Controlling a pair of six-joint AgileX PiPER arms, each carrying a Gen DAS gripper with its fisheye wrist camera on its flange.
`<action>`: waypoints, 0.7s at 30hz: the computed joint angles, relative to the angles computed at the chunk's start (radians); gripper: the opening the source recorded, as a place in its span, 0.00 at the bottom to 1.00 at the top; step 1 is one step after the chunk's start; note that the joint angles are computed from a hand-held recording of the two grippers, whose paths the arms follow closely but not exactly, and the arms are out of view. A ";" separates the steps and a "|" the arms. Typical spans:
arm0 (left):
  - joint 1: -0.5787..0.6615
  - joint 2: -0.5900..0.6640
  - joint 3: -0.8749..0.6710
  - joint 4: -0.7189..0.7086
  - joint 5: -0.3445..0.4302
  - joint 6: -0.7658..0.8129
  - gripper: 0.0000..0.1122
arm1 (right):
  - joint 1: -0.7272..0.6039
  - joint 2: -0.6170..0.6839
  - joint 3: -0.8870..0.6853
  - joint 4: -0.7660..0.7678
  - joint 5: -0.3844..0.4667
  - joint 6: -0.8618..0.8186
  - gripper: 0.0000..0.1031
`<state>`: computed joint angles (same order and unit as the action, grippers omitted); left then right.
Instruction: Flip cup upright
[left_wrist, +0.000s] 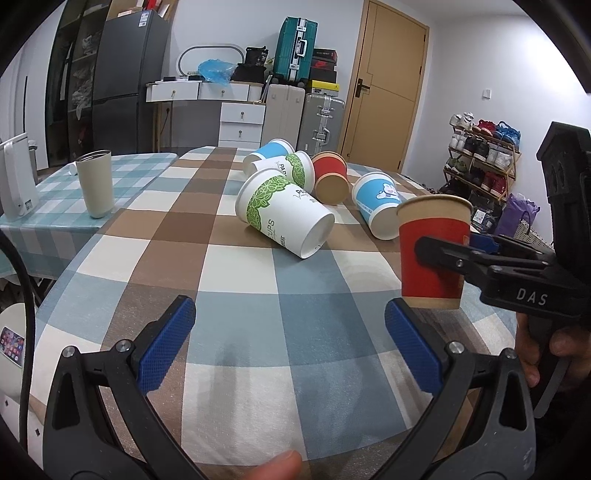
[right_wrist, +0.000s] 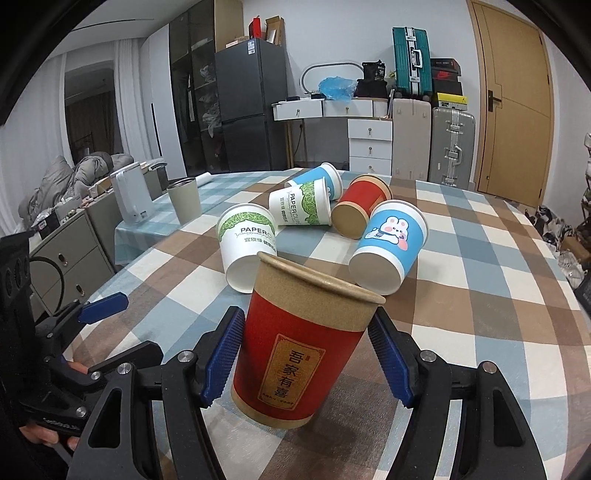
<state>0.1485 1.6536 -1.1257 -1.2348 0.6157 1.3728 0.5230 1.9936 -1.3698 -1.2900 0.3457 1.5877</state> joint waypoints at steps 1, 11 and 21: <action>0.000 0.001 -0.001 0.003 0.002 -0.003 0.91 | 0.002 0.006 -0.004 0.001 0.008 -0.005 0.68; -0.006 -0.001 0.005 -0.004 -0.004 0.008 0.91 | 0.016 0.001 0.013 -0.023 0.004 -0.004 0.66; -0.007 0.002 0.004 -0.008 -0.004 0.014 0.91 | 0.048 -0.032 0.084 -0.059 -0.010 -0.015 0.61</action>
<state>0.1418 1.6555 -1.1213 -1.2425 0.6118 1.3872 0.5713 1.9621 -1.2860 -1.3493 0.3361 1.5731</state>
